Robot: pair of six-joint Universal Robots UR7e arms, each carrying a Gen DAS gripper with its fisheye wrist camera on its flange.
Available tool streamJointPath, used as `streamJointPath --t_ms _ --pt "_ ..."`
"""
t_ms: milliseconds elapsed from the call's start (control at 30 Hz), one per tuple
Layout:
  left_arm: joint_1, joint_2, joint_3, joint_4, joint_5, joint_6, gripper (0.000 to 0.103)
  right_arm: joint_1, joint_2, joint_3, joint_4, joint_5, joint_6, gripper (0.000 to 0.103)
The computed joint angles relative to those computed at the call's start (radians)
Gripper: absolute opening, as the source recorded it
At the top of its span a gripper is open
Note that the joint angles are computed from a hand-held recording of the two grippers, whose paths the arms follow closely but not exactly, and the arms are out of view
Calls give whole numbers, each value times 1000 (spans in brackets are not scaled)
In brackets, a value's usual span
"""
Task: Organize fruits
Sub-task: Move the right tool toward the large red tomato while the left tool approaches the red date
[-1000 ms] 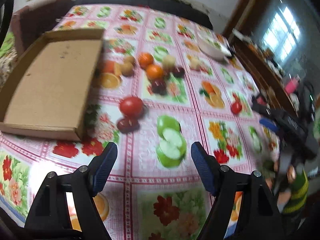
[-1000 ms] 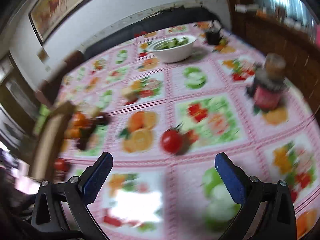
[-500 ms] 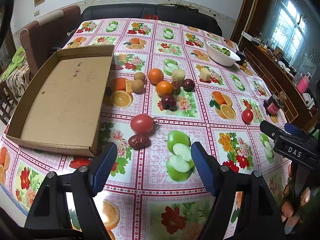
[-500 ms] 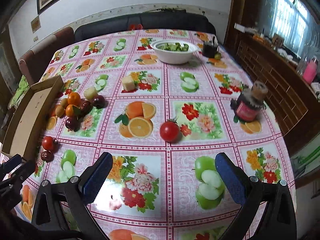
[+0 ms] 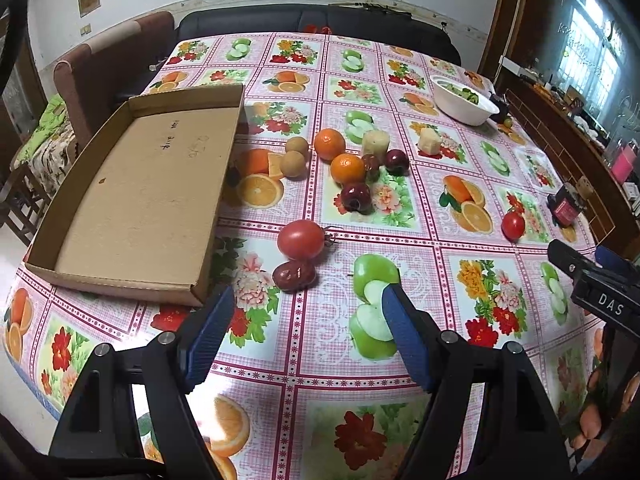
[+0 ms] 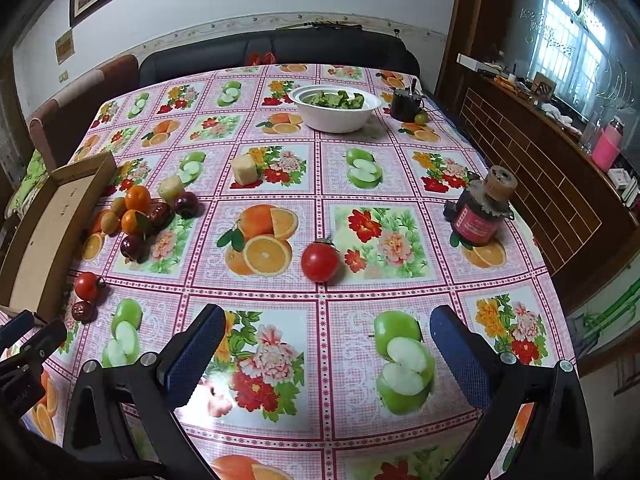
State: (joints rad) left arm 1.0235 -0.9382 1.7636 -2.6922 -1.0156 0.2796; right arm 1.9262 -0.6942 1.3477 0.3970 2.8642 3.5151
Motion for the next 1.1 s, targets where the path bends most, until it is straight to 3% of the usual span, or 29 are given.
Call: streamJointPath --t_ms 367,533,833,1100 --pt "7 14 -13 38 6 -7 76 -12 7 2 3 3 -5 103" --pt "31 7 -36 90 -52 -6 76 -17 -3 14 -35 -10 -44 103" --pt "53 19 -62 127 -51 -12 76 -30 9 2 -30 -53 -61 103" --pt "62 60 -117 151 -57 -11 76 -57 -45 63 -105 -131 -106 96"
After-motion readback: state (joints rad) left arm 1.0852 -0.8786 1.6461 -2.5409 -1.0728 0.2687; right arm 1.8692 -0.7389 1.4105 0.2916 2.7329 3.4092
